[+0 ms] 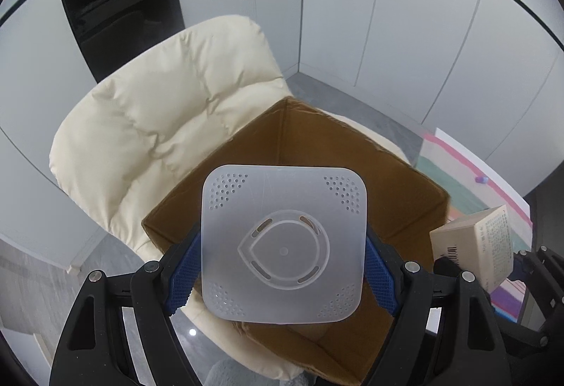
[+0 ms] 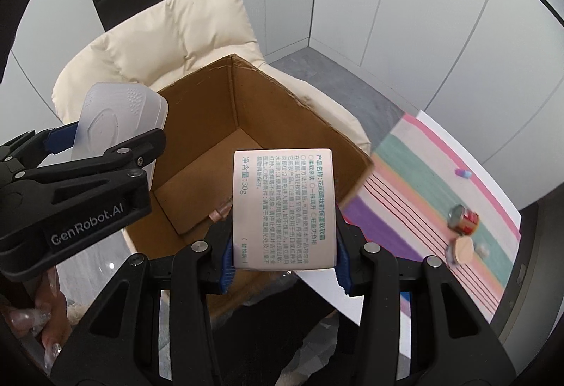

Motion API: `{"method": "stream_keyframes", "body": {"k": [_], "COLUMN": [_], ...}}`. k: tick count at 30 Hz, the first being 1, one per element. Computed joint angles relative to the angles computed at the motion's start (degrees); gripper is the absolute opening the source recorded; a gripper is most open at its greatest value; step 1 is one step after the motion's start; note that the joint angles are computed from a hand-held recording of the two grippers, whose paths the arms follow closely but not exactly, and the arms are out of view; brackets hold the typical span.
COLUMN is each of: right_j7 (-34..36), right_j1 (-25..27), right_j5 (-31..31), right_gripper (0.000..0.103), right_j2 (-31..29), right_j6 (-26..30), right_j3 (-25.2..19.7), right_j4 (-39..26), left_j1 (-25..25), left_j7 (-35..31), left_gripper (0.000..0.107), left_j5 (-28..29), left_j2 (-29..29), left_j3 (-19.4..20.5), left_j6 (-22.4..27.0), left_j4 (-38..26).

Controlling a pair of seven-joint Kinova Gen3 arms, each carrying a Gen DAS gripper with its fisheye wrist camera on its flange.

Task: Organize objects
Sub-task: 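Open both tools over the cardboard box to drop the plastic box and carton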

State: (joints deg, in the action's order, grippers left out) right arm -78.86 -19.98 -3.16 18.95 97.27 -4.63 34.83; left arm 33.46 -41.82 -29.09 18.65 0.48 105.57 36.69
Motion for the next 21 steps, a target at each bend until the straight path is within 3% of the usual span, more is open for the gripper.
{"method": "stream_keyframes", "body": {"k": [12, 14, 15, 16, 21], "right_j7": [-1.3, -2.0, -2.5, -3.0, -4.4], "right_j1": [-4.5, -3.9, -4.1, -4.5, -5.6], "right_j5": [1.5, 0.2, 0.2, 0.6, 3.0], "right_gripper": [0.047, 0.059, 0.085, 0.102, 0.103], "right_j2": [4.5, 4.9, 5.2, 5.1, 3.3], "right_j6": [-0.8, -0.6, -0.1, -0.6, -3.8], "right_j3": [-0.2, -0.5, -0.4, -0.1, 0.3], "right_j4": [-1.1, -1.3, -1.7, -1.2, 1.3], "left_j1": [-5.5, -6.8, -7.0, -7.2, -6.4], "left_j7": [1.8, 1.7, 1.6, 1.5, 1.1], "left_gripper": [0.084, 0.095, 0.103, 0.103, 0.103], "left_j5": [3.0, 3.9, 3.8, 3.6, 1.5], "left_j2": [-4.2, -3.9, -3.6, -3.5, -3.8], "left_j3": [1.0, 1.4, 1.5, 1.5, 1.7], "left_j6": [-5.9, -4.5, -3.5, -3.2, -2.2], "left_j4": [9.2, 8.6, 8.0, 8.0, 8.2]}}
